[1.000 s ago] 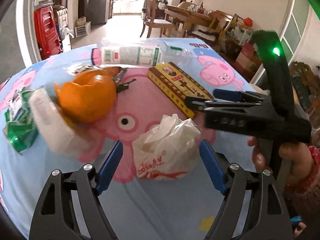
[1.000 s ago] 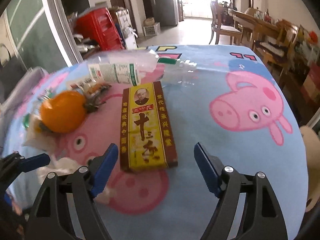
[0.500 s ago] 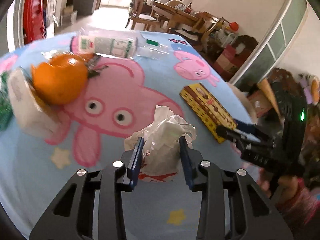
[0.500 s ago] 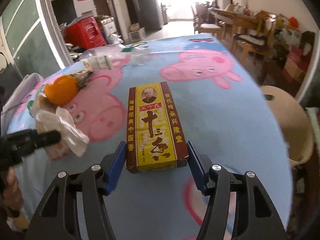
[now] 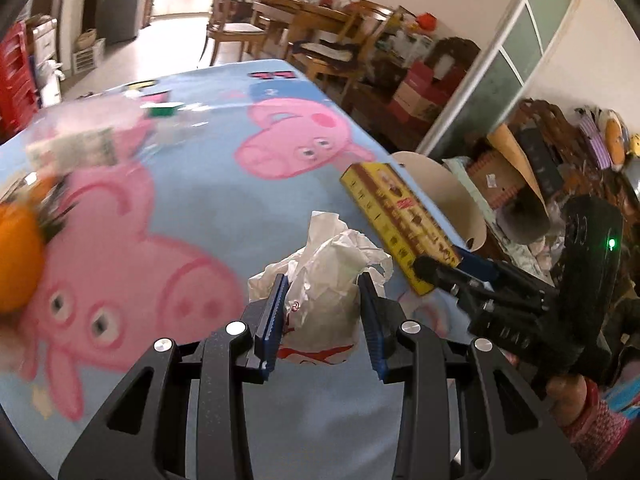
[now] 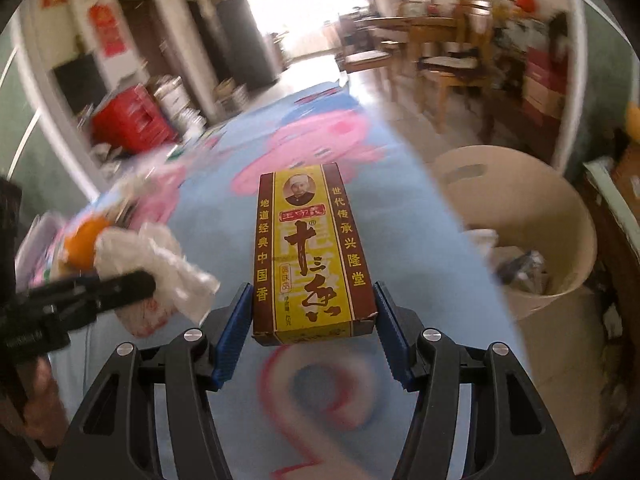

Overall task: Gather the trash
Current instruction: 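Carry the tissue and yellow box over the bin and open both tools, then grasp the orange peel with the right tool while the left tool grasps the white wipes pack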

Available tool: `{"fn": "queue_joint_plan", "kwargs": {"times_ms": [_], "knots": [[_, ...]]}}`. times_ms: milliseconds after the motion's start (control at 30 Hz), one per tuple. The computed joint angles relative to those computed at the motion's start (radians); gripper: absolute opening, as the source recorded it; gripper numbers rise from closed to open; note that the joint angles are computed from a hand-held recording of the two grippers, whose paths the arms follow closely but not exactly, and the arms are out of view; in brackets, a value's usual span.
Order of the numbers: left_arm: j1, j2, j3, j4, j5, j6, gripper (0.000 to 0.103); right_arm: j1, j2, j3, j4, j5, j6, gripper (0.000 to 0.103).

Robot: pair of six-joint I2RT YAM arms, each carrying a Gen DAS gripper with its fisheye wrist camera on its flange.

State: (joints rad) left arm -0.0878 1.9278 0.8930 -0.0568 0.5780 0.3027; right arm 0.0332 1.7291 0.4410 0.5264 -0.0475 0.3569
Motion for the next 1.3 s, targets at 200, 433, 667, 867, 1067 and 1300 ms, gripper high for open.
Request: {"fn": "queue_joint_plan", "kwargs": {"times_ms": [200,433,667,867,1067,1300], "knots": [[-0.215,0.111,0.212,-0.059,-0.051,-0.131,0.035,-0.338,0.048,0.075,-0.060,-0.195,0.025,0.056],[-0.429,0.320,0.581,-0.201,-0.151,-0.230,0.041,-0.522,0.229,0.257,-0.145,-0.319,0.004,0.058],[-0.505,0.464,0.835,-0.317,-0.274,-0.301,0.062,-0.572,0.260,0.280,-0.109,-0.323,0.003,0.064],[-0.435,0.361,0.665,-0.223,-0.251,-0.284,0.062,-0.549,0.190,0.191,-0.032,-0.302,0.015,0.064],[-0.278,0.149,0.357,-0.100,-0.122,-0.247,0.062,-0.453,0.068,0.082,0.007,-0.297,0.042,0.064],[0.089,-0.114,-0.045,-0.053,0.008,0.026,0.062,-0.147,0.023,0.080,-0.041,-0.210,0.064,0.057]]}}
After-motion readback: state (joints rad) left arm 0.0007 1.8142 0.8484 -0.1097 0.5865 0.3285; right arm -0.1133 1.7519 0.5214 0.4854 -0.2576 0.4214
